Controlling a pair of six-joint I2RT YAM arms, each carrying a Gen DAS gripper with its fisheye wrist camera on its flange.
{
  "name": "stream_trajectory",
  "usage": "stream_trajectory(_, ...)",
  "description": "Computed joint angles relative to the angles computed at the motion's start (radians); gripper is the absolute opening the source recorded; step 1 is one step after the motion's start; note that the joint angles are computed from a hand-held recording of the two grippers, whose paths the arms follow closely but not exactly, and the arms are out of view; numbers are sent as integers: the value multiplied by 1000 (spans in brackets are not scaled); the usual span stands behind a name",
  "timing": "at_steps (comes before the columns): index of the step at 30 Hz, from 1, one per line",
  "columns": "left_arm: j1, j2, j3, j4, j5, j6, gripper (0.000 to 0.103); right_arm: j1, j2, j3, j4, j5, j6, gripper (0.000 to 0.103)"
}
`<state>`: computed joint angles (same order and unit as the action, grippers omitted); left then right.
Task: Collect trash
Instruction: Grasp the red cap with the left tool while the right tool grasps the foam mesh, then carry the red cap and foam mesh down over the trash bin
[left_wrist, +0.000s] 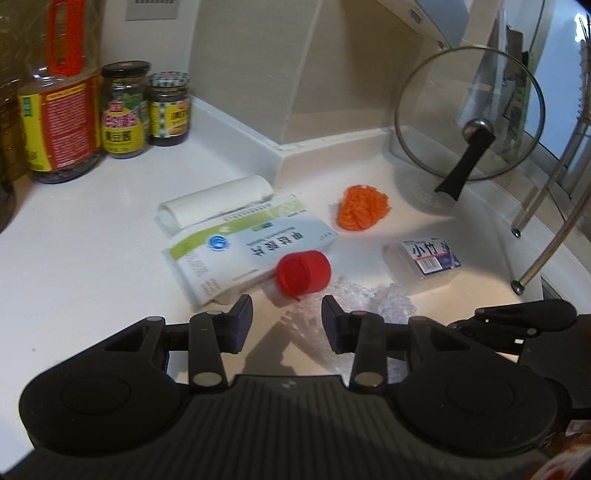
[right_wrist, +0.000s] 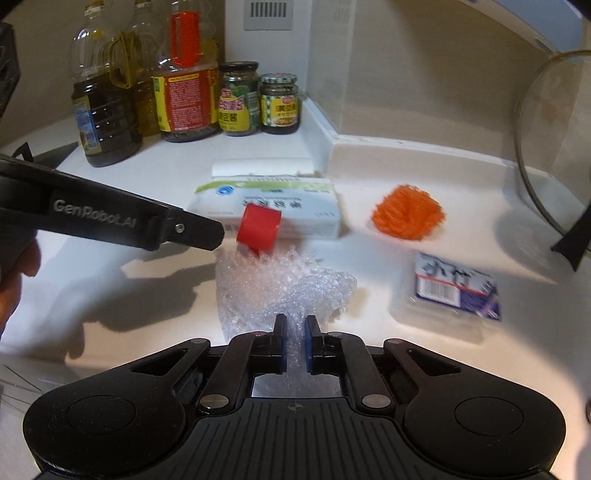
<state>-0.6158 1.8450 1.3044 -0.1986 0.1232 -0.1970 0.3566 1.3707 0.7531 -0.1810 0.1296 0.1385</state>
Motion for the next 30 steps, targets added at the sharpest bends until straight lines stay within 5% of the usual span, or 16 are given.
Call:
stream_trajectory(21,-139,269,277,3,-142,124,37,-162,-309,-147,-162,5,-1,9)
stream_trajectory(30,-154,247,237,17,-181,127,28,-203,-380,-180,-184,-11,23,9)
